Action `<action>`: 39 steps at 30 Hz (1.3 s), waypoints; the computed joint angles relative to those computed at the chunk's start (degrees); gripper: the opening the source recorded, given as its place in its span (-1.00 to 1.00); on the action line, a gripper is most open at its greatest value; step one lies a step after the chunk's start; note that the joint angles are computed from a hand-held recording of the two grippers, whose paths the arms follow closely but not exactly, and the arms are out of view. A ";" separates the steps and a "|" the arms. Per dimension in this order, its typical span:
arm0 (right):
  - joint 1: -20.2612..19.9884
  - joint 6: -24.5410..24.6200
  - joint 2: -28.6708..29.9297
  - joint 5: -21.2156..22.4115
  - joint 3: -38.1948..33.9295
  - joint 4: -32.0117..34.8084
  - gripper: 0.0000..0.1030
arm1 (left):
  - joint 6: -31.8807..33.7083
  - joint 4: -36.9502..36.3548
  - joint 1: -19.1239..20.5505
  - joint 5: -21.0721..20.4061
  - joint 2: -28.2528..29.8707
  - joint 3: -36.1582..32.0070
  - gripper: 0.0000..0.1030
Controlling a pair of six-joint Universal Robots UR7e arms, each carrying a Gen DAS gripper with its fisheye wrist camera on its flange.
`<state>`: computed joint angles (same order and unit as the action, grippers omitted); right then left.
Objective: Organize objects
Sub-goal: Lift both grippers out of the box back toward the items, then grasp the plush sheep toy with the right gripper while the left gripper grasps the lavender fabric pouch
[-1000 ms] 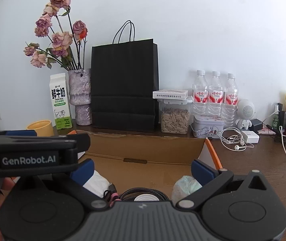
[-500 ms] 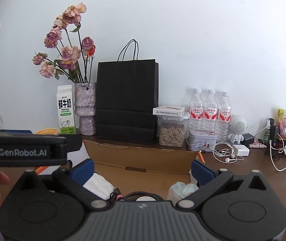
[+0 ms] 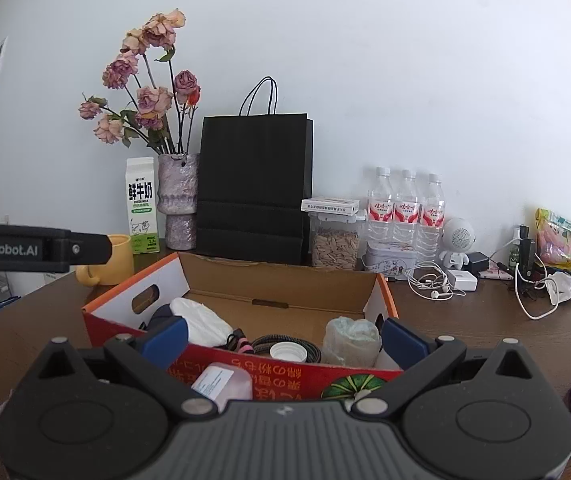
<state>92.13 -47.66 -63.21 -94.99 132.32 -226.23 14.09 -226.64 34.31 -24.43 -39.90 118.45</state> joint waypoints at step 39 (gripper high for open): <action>-11.08 -2.62 -7.90 -2.16 9.41 1.40 1.00 | -29.14 35.25 -0.73 -0.76 -9.08 15.07 1.00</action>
